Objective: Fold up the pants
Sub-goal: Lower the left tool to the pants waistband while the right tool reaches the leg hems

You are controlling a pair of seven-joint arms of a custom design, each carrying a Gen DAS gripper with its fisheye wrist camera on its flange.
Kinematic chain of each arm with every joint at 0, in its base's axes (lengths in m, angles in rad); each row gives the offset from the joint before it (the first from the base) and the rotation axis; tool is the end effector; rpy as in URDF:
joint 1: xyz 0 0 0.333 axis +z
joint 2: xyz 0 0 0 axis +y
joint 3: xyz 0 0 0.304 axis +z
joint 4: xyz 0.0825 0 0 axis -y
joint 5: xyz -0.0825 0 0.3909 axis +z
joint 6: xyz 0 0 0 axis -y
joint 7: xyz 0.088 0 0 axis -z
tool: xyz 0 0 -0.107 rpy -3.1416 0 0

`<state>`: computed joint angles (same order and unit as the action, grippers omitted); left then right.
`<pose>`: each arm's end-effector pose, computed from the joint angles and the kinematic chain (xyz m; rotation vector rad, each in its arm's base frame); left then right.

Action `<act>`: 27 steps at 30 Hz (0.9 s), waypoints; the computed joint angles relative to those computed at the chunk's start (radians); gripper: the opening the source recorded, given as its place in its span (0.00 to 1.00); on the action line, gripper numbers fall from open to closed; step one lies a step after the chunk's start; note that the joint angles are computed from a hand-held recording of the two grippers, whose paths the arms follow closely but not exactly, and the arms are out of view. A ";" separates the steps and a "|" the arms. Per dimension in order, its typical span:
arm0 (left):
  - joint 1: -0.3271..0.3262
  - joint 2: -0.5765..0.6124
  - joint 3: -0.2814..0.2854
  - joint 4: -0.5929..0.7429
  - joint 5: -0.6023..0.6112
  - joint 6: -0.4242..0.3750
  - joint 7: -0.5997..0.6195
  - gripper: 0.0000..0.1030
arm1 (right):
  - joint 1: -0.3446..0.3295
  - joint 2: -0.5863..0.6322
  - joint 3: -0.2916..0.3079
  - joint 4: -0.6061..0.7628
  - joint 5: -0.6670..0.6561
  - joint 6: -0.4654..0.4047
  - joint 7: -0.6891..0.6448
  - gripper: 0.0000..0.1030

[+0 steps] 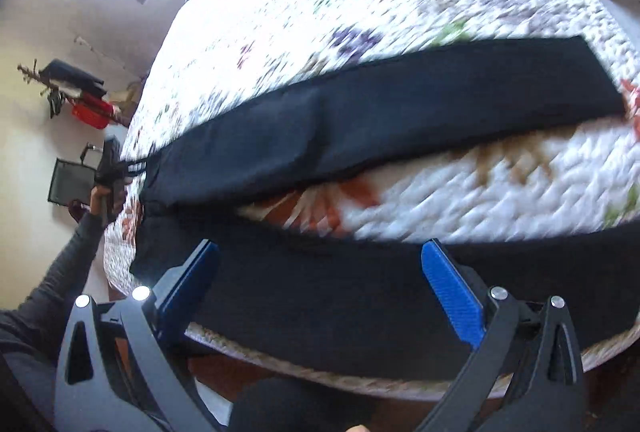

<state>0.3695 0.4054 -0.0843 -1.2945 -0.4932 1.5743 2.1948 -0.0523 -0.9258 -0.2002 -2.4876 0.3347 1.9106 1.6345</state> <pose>0.6538 0.1499 0.5092 1.6510 -2.2409 0.6537 0.3106 -0.0737 0.5985 -1.4908 2.0733 0.1041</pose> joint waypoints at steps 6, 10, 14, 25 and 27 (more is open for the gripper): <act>-0.041 -0.017 0.001 -0.032 0.077 0.043 0.018 0.96 | -0.085 0.243 -0.198 0.223 0.008 -0.001 -0.123 0.97; -0.050 -0.009 0.002 -0.027 0.091 0.053 0.005 0.96 | -0.131 0.474 -0.279 0.388 0.033 -0.037 -0.222 0.97; -0.050 -0.004 0.000 -0.028 0.078 0.072 -0.022 0.96 | -0.148 0.696 -0.338 0.508 0.098 -0.083 -0.336 0.97; -0.090 -0.070 0.008 -0.116 0.145 0.162 -0.051 0.78 | -0.279 0.953 -0.259 0.643 0.254 -0.210 -0.620 0.98; -0.092 -0.078 0.010 -0.120 0.150 0.165 -0.043 0.69 | -0.321 0.980 -0.247 0.672 0.319 -0.315 -0.665 0.98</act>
